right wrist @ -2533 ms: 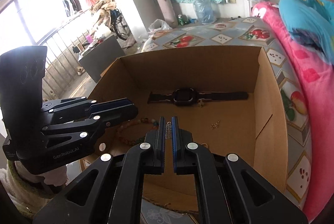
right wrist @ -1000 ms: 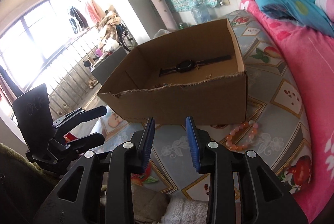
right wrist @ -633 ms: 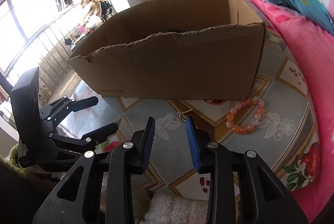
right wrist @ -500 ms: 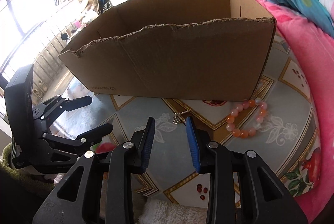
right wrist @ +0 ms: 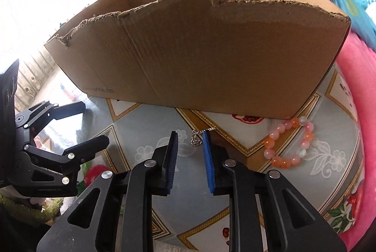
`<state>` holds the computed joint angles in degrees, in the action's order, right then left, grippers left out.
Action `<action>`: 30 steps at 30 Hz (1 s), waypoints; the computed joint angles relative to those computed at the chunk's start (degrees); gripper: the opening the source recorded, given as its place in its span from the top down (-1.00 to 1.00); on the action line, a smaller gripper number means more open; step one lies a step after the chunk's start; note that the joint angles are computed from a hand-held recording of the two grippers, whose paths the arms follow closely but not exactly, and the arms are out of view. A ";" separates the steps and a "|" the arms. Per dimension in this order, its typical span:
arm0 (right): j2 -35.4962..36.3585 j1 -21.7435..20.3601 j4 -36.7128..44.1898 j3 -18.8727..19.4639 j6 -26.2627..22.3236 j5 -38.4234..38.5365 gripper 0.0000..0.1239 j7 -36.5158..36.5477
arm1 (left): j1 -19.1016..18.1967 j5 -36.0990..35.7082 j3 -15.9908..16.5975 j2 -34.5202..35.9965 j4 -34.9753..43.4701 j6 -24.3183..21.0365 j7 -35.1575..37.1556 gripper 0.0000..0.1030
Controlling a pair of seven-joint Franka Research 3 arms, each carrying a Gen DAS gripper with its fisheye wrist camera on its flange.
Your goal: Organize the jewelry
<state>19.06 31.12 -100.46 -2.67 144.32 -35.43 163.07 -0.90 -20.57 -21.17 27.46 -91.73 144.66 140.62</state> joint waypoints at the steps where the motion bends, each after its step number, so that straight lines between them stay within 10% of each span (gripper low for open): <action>1: 0.22 0.01 0.14 -0.07 0.16 -0.11 0.86 0.12 | -0.05 0.08 0.05 0.01 0.02 -0.03 -0.15 -0.58; 19: 0.80 -0.33 -1.86 0.46 11.46 9.40 1.00 -9.49 | 0.47 0.11 0.44 1.05 2.18 -1.59 -2.33 -0.61; 30: -0.20 2.04 -1.62 -1.68 9.75 8.21 0.65 -9.02 | 0.37 0.53 0.29 1.15 2.07 -1.19 -1.86 -0.70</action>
<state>18.86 33.17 -102.09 -4.35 154.07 -27.22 154.05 -0.53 -20.04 -20.88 28.62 -89.66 143.47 138.77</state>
